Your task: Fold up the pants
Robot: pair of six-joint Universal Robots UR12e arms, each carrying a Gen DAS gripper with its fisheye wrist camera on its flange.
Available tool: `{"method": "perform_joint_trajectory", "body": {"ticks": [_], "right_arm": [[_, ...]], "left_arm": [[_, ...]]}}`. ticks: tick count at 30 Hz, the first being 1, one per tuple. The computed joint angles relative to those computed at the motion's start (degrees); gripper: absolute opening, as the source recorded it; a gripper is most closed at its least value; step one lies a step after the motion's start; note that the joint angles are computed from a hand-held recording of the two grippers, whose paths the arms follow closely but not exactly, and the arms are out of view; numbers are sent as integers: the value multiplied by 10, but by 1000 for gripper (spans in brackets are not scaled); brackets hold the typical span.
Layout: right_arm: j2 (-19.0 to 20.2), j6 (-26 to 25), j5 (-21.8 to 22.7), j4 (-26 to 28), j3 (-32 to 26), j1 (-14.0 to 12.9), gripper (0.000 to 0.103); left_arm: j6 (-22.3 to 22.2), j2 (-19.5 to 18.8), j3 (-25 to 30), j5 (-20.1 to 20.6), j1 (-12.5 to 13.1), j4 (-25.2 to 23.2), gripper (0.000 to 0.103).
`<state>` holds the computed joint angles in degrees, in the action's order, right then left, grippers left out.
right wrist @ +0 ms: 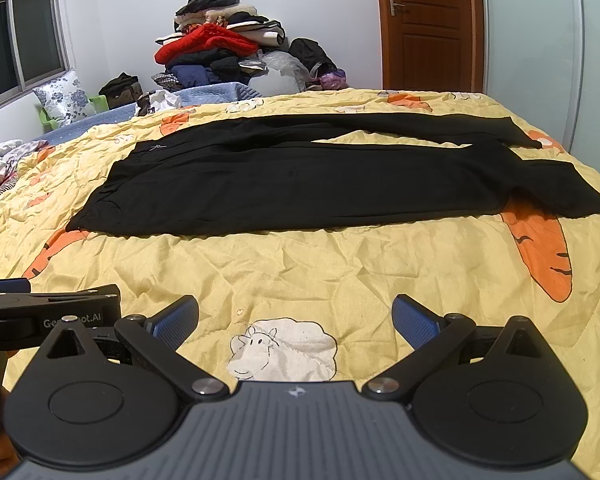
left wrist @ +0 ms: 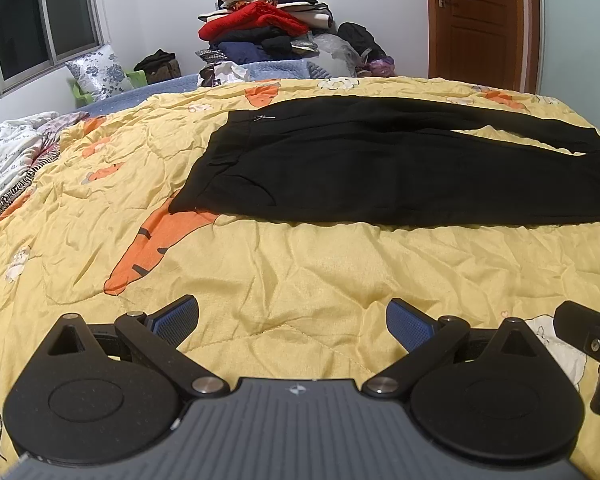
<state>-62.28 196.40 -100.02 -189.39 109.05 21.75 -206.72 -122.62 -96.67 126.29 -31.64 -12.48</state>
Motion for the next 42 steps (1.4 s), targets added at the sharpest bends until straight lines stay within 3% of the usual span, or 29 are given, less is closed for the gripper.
{"method": "perform_joint_trajectory", "body": {"ticks": [5, 10, 14, 16, 20, 25, 28, 31, 35, 39, 41, 42], "right_arm": [[0, -5, 17, 5, -8, -5, 103], [3, -16, 62, 2, -20, -19, 103], [10, -49, 87, 24, -45, -25, 103], [19, -86, 103, 30, -63, -27, 103], [48, -198, 139, -30, -100, -29, 103], [99, -312, 97, -39, -196, -21, 103], [130, -346, 81, 79, -281, -23, 103], [169, -349, 99, 196, -373, -34, 103], [229, -371, 175, 309, -493, -53, 103], [301, -393, 250, 412, -629, -66, 103], [345, -416, 283, 474, -714, -70, 103], [366, -419, 280, 488, -752, -70, 103]], "left_arm": [[4, -1, 5, -3, 5, -7, 102], [15, -3, 10, 2, 13, -9, 102], [12, -4, 18, -11, 25, -17, 102], [13, -5, 21, -17, 33, -18, 102], [19, -5, 23, -20, 51, -4, 102], [30, -4, 19, -19, 83, 42, 101], [52, -5, 23, -9, 102, 52, 101], [60, -6, 26, 3, 116, 58, 101], [43, -7, 33, -8, 135, 52, 101], [26, -13, 52, -44, 153, 31, 101], [39, -22, 74, -63, 160, 12, 101], [53, -27, 83, -67, 163, 9, 101]]}}
